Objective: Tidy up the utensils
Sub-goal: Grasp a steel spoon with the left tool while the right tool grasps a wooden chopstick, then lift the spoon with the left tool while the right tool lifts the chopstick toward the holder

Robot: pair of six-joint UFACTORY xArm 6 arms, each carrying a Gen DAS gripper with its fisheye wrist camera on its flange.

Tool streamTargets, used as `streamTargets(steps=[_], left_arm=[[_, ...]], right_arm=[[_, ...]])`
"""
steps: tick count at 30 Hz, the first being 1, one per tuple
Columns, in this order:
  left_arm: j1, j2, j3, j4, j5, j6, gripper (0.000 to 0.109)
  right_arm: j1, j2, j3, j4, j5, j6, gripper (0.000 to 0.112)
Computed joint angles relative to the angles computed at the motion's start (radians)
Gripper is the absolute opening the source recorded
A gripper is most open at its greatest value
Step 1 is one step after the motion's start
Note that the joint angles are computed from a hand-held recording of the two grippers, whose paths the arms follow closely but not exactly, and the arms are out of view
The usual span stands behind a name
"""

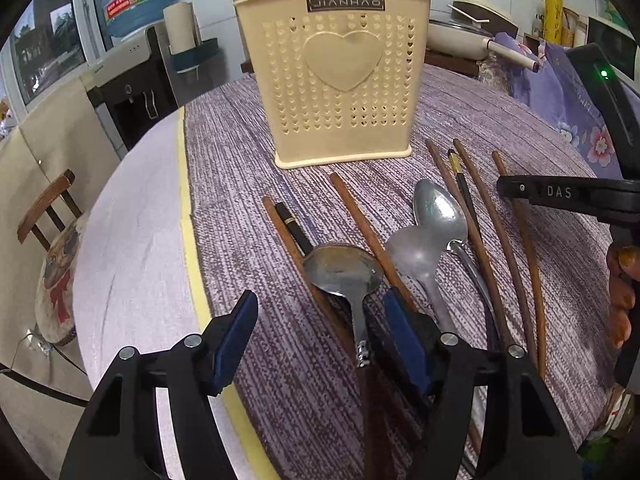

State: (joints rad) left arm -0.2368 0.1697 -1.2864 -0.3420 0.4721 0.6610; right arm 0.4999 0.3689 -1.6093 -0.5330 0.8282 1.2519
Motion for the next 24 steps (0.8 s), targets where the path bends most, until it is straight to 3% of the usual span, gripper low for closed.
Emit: streamTargets(steps=[12,16,20,24], left_arm=[[-0.023,0.093,-0.125,0.154,0.066,-0.108,0.058],[-0.023,0.109,-0.163,0.148,0.117,-0.085,0.048],[-0.022,0.114,-0.18,0.135,0.144,-0.07,0.047],[-0.019,0.12,-0.197,0.123,0.167,-0.075,0.047]], right_arm=[[-0.019,0.047,-0.063,0.067,-0.022,-0.062,0.021],[-0.029,0.072,-0.102,0.099,-0.014,-0.097,0.02],[-0.036,0.08,-0.111,0.104,-0.015,-0.105,0.013],[-0.041,0.078,-0.105,0.123,-0.032,-0.117,0.012]])
